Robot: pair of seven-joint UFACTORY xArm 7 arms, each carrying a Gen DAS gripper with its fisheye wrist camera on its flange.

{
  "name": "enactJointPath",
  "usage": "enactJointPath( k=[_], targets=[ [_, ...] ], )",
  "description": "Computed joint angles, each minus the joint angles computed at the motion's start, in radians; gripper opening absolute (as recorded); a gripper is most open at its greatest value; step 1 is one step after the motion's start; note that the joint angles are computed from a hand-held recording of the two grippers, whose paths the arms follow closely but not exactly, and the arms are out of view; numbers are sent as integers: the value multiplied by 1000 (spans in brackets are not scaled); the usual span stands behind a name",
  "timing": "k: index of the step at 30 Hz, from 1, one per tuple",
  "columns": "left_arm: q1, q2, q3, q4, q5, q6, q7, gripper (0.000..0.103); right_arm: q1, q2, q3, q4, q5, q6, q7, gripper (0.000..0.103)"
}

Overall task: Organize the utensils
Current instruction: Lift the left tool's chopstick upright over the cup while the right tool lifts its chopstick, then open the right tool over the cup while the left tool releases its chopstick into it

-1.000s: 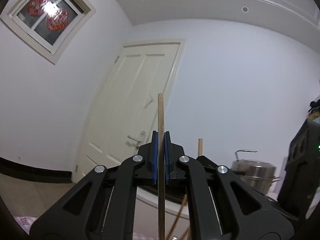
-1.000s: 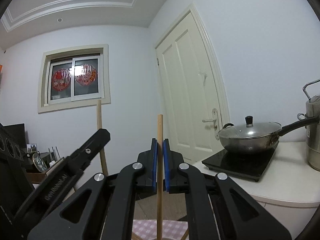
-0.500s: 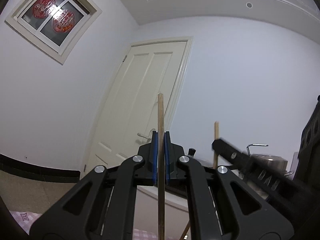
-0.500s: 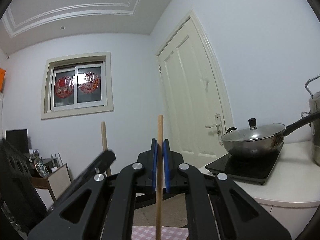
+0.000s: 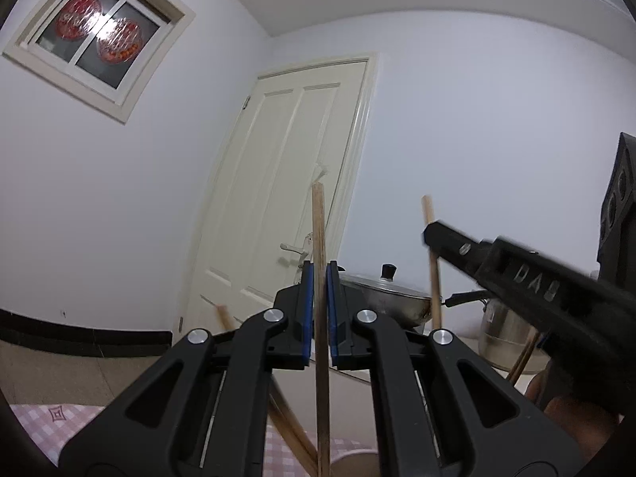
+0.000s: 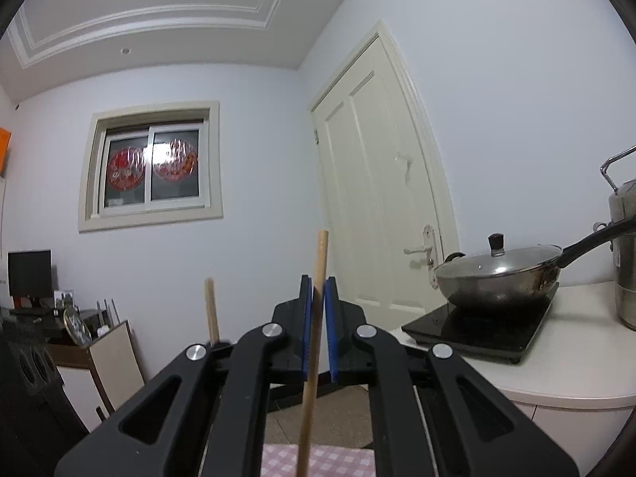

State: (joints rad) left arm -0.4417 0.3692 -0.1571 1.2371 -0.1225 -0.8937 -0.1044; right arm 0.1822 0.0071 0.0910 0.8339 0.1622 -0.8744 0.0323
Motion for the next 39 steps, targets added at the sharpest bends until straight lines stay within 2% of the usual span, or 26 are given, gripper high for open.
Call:
enactJointPath(
  k=[7, 19, 27, 33, 35, 36, 37, 39],
  targets=[
    [0, 3, -1, 9, 8, 28, -4, 7, 15, 7, 10, 9, 44, -24, -94, 5],
    [26, -33, -4, -72, 57, 46, -45, 7, 29, -31, 19, -126, 79, -1, -86, 5],
    [40, -75, -13, -148, 104, 48, -78, 7, 49, -73, 47, -189, 189, 39, -141, 5],
    [40, -101, -17, -183, 97, 59, -98, 8, 65, -102, 69, -223, 285, 55, -167, 5],
    [45, -112, -20, -192, 108, 74, -116, 25, 69, -112, 76, -230, 315, 62, -176, 5],
    [50, -119, -22, -200, 121, 76, -133, 54, 70, -118, 79, -232, 327, 70, -178, 6],
    [49, -121, -22, -206, 123, 61, -134, 61, 71, -122, 83, -233, 341, 74, -184, 6],
    [39, -128, -18, -215, 120, 53, -104, 61, 73, -131, 89, -236, 361, 87, -192, 6]
  ],
)
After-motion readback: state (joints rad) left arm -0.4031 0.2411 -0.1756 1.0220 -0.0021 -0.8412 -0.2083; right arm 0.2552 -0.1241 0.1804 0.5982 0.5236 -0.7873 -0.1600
